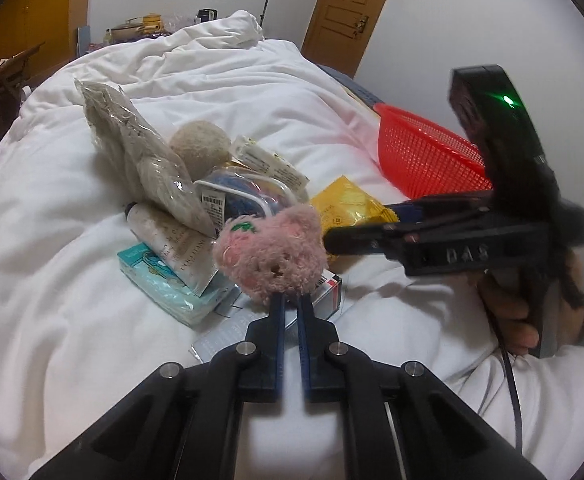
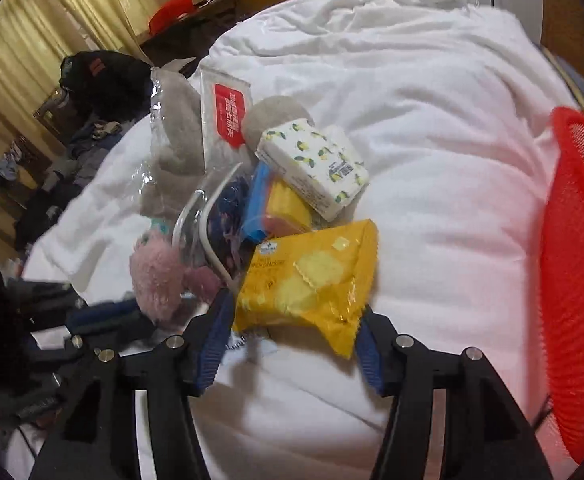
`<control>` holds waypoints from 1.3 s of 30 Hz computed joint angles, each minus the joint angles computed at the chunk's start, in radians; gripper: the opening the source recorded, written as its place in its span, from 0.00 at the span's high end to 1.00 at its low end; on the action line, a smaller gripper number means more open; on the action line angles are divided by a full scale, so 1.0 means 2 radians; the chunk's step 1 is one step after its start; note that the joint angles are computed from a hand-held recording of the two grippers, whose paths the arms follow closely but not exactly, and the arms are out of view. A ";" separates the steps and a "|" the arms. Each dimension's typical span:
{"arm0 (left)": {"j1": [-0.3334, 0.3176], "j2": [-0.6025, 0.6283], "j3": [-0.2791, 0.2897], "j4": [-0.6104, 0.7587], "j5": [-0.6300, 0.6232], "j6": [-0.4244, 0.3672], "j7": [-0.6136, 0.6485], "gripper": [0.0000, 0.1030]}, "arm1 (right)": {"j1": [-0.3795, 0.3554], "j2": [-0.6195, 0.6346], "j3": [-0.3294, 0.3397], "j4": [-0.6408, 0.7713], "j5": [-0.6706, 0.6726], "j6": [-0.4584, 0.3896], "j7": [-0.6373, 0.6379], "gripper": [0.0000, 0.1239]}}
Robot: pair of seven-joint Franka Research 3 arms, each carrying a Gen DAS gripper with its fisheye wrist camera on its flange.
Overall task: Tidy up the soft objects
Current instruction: 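Grasp the pink plush bear with the left tool while the right tool grasps the yellow cracker packet, then carry the bear and cracker packet into the red basket with both tools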
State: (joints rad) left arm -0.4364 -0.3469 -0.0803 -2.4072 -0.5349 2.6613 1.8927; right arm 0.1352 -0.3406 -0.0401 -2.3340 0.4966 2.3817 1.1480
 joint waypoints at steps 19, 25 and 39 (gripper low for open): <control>0.023 0.018 -0.020 0.013 0.030 0.048 -0.050 0.30 | -0.002 -0.076 0.009 -0.077 -0.025 0.131 0.039 0.79; 0.024 0.034 -0.018 0.026 0.059 0.040 -0.081 0.70 | -0.002 -0.093 0.008 -0.084 -0.040 0.138 0.042 0.79; -0.010 0.017 0.034 0.042 -0.110 0.011 0.017 0.86 | -0.006 -0.163 -0.026 -0.065 -0.052 0.083 0.000 0.79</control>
